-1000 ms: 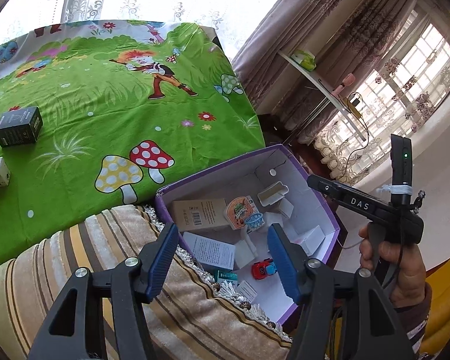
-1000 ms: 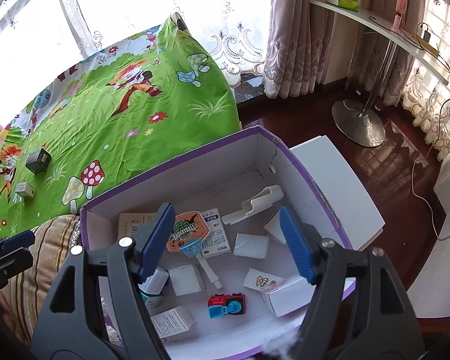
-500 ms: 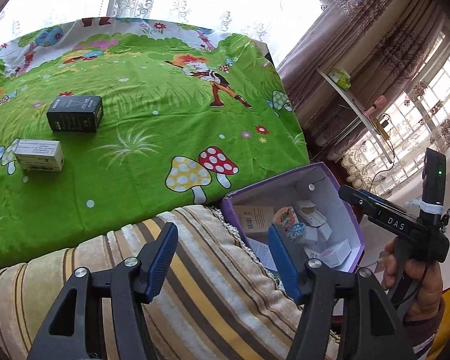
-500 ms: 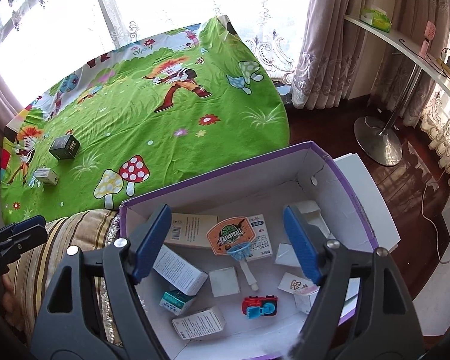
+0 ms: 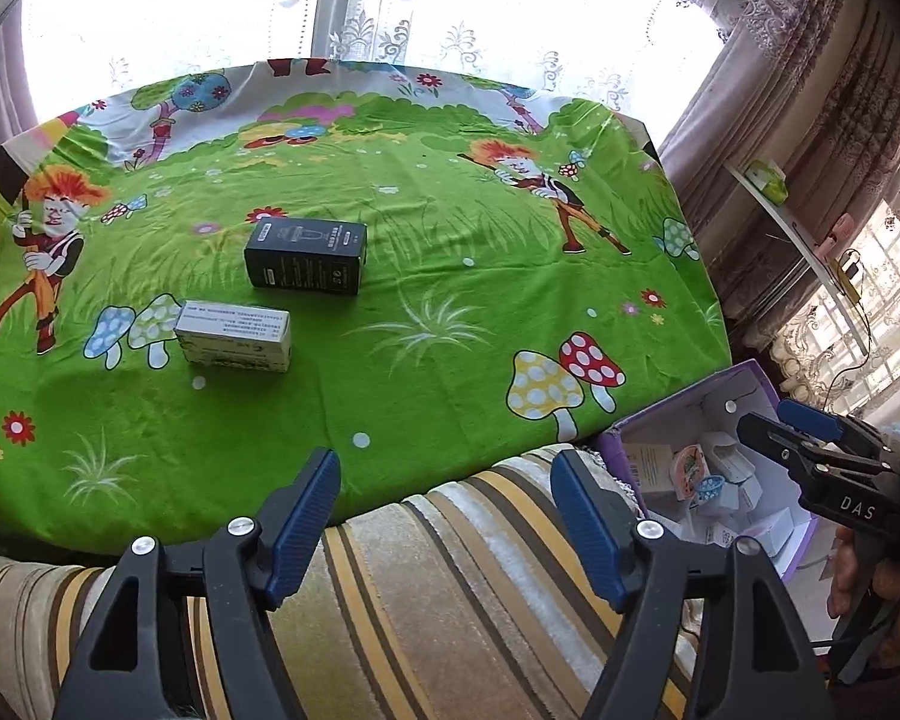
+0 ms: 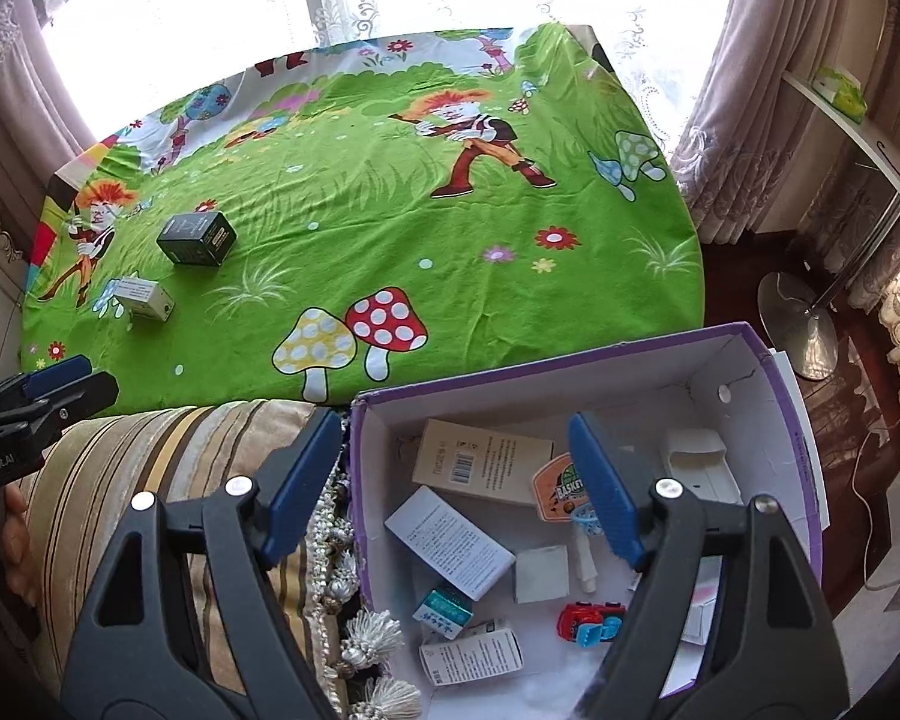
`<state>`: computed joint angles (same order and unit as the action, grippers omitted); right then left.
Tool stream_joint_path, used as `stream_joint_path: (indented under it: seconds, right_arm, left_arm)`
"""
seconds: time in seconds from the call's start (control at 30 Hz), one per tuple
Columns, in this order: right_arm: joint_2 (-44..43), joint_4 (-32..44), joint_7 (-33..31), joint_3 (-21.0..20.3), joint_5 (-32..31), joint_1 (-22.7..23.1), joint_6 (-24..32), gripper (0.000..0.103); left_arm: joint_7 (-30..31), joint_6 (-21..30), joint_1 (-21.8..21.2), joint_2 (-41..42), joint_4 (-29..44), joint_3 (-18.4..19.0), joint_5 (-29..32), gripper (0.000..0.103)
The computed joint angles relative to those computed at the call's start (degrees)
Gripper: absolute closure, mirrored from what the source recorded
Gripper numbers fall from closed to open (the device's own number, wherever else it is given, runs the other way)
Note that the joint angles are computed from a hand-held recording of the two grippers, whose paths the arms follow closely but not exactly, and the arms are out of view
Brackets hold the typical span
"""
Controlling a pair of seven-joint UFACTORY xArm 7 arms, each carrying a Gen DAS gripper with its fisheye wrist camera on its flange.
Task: Organize rigid objects
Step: 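Move both open tools back over the last two boxes on the bed, then grasp the white medicine box with the left tool while the right grasps the black DORMI box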
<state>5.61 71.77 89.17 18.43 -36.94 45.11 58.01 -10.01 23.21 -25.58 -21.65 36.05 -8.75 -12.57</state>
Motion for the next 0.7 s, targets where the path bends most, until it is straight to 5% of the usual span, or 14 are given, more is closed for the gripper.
stream_joint_path:
  seconds: [0.37, 0.7]
  right_arm:
    - [9.87, 11.89, -6.97, -3.25, -0.60, 3.04, -0.63, 0.022]
    - [19.23, 23.89, -13.35, -7.90, 1.66, 5.54, -3.50, 0.019]
  left_arm:
    - [6.76, 0.97, 5.22, 6.25, 3.75, 4.47, -0.03, 0.016]
    - [10.87, 1.67, 10.37, 16.67, 10.85, 3.33, 2.88, 0.007]
